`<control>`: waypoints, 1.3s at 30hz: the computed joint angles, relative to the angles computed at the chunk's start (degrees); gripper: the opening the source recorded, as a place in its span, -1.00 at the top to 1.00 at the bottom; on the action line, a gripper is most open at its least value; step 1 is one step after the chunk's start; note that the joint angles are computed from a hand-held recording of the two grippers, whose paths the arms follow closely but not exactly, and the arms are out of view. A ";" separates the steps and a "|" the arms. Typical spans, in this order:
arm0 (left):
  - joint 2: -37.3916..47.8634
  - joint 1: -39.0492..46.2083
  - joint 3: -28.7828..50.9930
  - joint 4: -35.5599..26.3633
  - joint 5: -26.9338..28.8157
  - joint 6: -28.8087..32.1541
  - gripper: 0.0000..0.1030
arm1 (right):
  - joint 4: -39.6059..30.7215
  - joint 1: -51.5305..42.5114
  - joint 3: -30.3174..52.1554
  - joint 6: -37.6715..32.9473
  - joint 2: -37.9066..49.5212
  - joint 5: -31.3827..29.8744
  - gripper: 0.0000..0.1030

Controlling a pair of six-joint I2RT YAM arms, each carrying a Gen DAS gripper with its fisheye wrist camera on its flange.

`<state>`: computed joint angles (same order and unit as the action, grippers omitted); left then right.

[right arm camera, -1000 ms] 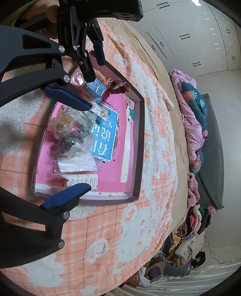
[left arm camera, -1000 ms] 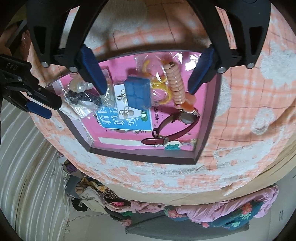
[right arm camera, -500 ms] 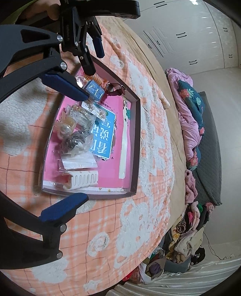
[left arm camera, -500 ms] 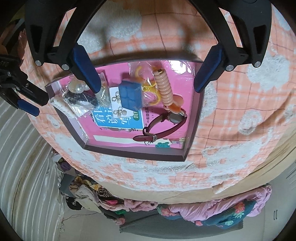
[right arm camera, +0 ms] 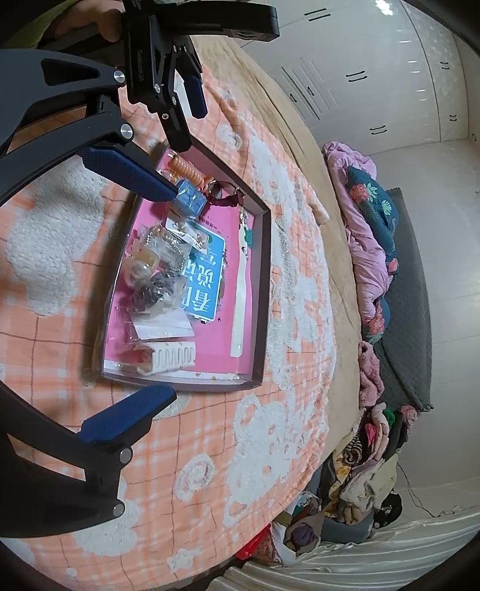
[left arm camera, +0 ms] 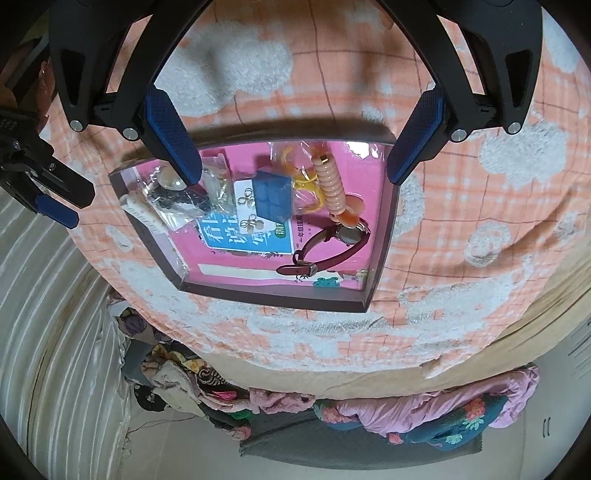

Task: Organize jewelry

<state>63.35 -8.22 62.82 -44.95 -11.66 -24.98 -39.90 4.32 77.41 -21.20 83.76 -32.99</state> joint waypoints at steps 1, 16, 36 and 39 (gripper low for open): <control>-0.40 -0.42 0.07 -0.34 -0.44 -0.22 -0.82 | -0.14 -0.24 -0.10 -0.23 -0.38 -0.23 -0.92; -6.82 -12.14 0.27 -6.23 -9.69 -6.86 -0.82 | -3.52 -6.99 -6.24 -4.58 -11.94 -7.55 -0.92; -13.49 -32.06 -7.39 -12.50 -25.12 -22.44 -0.82 | -2.73 -16.42 -17.46 -10.28 -19.69 -11.72 -0.92; -13.97 -33.47 -8.73 -12.48 -25.42 -24.28 -0.82 | -2.76 -17.39 -19.26 -11.81 -20.52 -11.73 -0.92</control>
